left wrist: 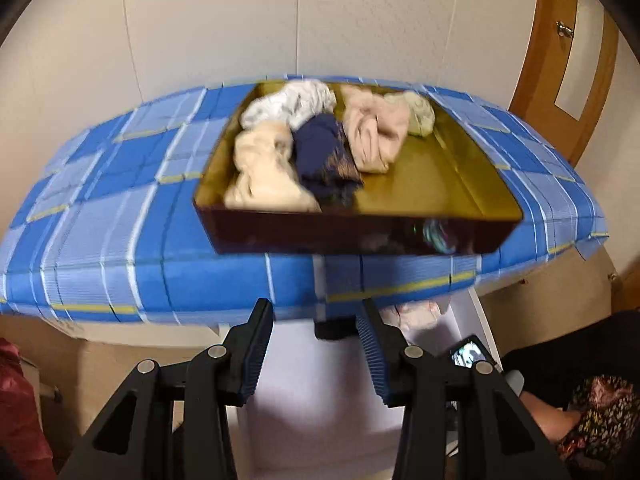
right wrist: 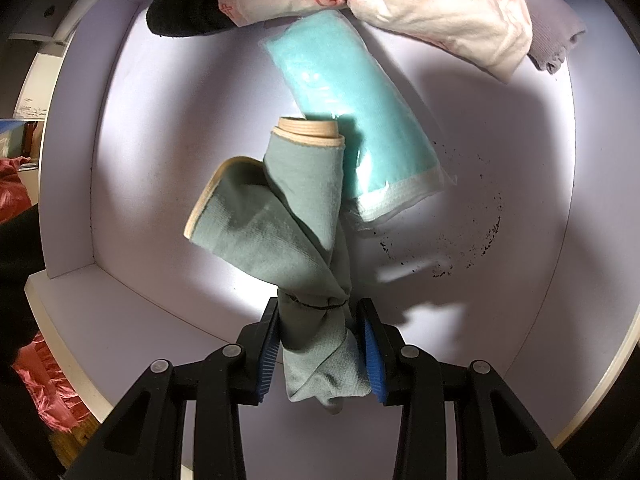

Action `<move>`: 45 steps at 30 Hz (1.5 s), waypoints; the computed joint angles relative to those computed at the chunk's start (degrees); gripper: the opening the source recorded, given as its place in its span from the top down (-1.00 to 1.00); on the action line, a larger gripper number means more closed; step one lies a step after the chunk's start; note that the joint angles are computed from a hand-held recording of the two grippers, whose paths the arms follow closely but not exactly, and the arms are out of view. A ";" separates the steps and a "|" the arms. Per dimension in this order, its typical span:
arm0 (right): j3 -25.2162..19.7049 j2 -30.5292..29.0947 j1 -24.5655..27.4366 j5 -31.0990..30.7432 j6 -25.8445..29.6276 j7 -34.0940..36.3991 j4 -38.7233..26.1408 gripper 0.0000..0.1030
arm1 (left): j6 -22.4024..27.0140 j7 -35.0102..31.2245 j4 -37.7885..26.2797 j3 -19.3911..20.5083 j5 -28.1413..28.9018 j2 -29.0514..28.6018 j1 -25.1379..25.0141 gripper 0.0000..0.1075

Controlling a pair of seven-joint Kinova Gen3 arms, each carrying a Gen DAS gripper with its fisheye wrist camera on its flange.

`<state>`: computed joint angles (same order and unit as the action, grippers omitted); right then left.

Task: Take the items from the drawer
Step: 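Return the left tool down to the clothes in the drawer, then lift the sage green garment with the right tool and release it into the gold tray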

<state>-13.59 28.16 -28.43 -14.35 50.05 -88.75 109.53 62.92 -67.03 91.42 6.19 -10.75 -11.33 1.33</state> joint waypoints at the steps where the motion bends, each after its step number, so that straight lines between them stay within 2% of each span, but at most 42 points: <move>1: 0.03 -0.02 0.07 -0.05 -0.01 0.00 0.03 0.24 | -0.27 0.16 0.93 -0.27 0.74 -0.08 0.02 0.18; 9: 0.11 -0.27 1.14 -1.33 -0.09 -0.12 0.58 0.26 | -3.56 -0.30 9.19 -3.16 8.93 2.48 -0.26 0.18; 20: 0.35 -0.80 5.59 -4.95 0.21 1.87 1.19 0.27 | -3.87 -4.86 13.97 -6.32 20.71 10.57 -2.62 0.18; 28: 0.69 -2.42 10.19 -9.02 1.45 5.47 2.27 0.30 | -4.26 -3.70 15.48 -5.68 21.65 14.83 -3.17 0.18; 37: 2.18 -4.86 15.08 -13.51 4.24 9.29 2.71 0.31 | -5.42 -6.08 15.20 -5.02 23.53 17.72 -2.90 0.18; 45: 3.71 -6.57 19.89 -17.66 7.52 13.70 2.38 0.37 | -5.59 -6.56 15.45 -5.13 24.98 18.13 -3.22 0.17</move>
<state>-9.87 21.60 -8.54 -32.01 57.57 -75.05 111.92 57.33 -73.59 106.87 1.06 14.22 6.80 -1.90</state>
